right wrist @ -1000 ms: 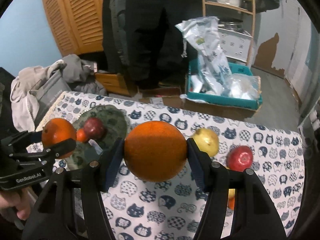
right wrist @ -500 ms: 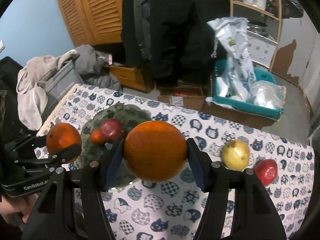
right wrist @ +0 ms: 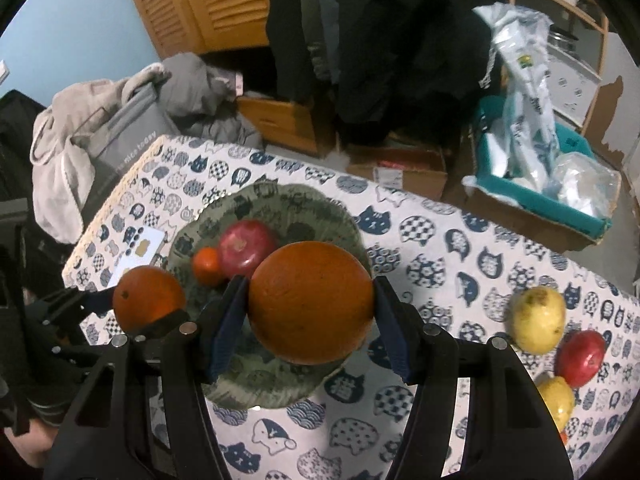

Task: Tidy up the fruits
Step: 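Lower both oranges into the bowl and open both tools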

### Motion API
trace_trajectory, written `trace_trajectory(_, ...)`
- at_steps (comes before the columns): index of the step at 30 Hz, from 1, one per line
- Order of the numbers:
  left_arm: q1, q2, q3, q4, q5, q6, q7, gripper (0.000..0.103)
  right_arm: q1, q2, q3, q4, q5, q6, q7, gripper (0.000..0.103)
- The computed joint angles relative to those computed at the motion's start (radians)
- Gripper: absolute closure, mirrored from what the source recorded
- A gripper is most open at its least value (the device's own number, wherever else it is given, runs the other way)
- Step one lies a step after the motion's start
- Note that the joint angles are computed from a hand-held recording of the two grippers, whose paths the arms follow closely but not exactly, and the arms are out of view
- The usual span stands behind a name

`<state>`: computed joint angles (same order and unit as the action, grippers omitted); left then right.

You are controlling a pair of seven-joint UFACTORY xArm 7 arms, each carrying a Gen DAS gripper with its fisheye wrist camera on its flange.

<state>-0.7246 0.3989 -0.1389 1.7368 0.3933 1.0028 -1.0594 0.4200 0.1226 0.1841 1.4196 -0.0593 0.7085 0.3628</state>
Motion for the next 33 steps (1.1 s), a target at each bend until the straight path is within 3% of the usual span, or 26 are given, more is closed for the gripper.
trace_trajectory(13, 0.048, 0.031, -0.009, -0.057, -0.114, -0.043, 0.022, 0.035, 0.022, 0.105, 0.002, 0.071, 0.042, 0.048, -0.032, 0.040)
trace_trajectory(28, 0.050, 0.107, -0.009, 0.010, -0.189, -0.020, 0.097, 0.034, 0.019, 0.131, -0.002, 0.089, 0.074, 0.058, -0.040, 0.040)
trace_trajectory(33, 0.033, 0.096, 0.008, 0.013, -0.158, -0.029, 0.076, 0.017, 0.012, 0.135, -0.003, 0.092, 0.095, 0.059, -0.039, 0.040)
